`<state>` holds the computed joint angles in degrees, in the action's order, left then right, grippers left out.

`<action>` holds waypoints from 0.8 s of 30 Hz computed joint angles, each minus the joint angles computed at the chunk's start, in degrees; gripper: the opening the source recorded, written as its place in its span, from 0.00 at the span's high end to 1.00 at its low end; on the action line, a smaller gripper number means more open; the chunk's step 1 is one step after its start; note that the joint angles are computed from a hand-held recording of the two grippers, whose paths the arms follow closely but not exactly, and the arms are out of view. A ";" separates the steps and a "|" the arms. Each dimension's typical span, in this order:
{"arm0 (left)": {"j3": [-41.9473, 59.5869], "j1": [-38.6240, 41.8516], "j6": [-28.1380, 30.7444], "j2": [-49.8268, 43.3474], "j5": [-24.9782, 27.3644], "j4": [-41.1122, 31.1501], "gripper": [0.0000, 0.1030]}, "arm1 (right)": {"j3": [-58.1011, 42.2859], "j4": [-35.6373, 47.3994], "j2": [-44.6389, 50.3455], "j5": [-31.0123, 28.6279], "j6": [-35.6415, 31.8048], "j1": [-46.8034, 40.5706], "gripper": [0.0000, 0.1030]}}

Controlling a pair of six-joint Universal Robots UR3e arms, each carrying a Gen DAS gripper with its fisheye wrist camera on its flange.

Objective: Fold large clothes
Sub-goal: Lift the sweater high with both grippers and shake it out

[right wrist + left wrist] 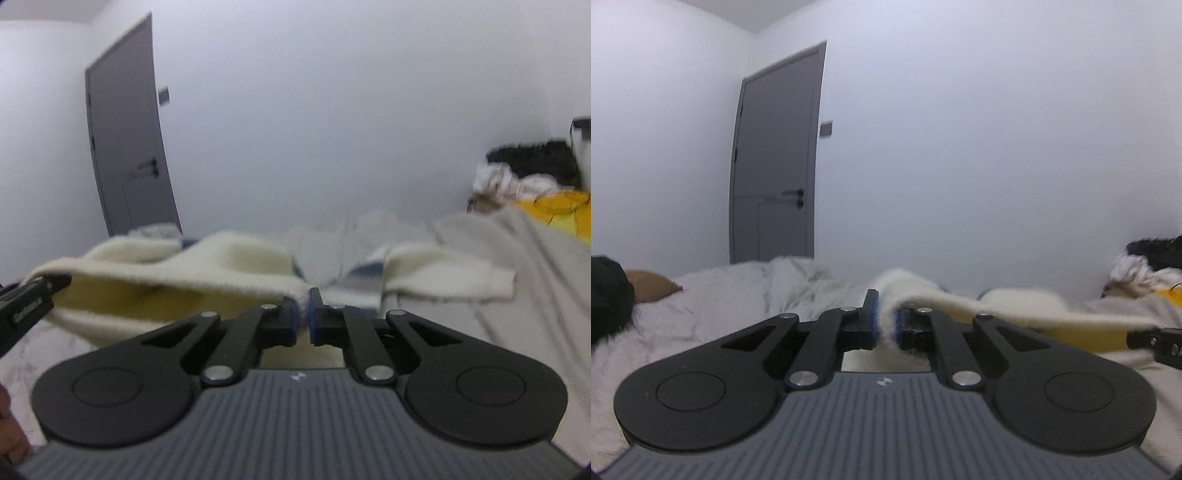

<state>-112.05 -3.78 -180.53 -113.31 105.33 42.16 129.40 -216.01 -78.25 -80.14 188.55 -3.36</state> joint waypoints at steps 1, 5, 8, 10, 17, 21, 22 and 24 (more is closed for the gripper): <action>-1.70 -0.83 0.41 2.23 0.42 0.51 0.91 | 2.11 -0.67 -2.49 0.97 0.11 -0.97 0.93; -7.60 -3.48 0.03 12.97 1.17 -0.91 0.91 | 7.24 -0.88 -12.55 3.79 -0.16 -4.29 0.93; -9.46 -4.92 -1.18 21.95 1.13 -6.33 0.91 | 7.46 6.85 -22.75 9.90 0.99 -9.37 0.93; -7.85 -6.52 -0.43 26.65 1.81 -10.52 0.91 | 5.28 15.44 -30.09 16.09 2.37 -14.42 0.93; 9.85 -14.08 6.80 33.59 6.69 -25.13 0.91 | -16.87 40.52 -39.72 32.46 6.82 -27.66 0.93; 23.65 -16.59 8.46 34.88 7.81 -36.09 0.91 | -32.65 50.35 -39.34 42.10 11.29 -35.18 0.93; 27.18 -17.08 8.68 35.01 7.96 -38.78 0.91 | -36.55 51.58 -38.86 44.63 13.00 -37.24 0.93; 34.72 -18.41 9.15 34.64 8.75 -44.01 0.91 | -43.78 52.37 -38.26 49.95 16.73 -42.24 0.93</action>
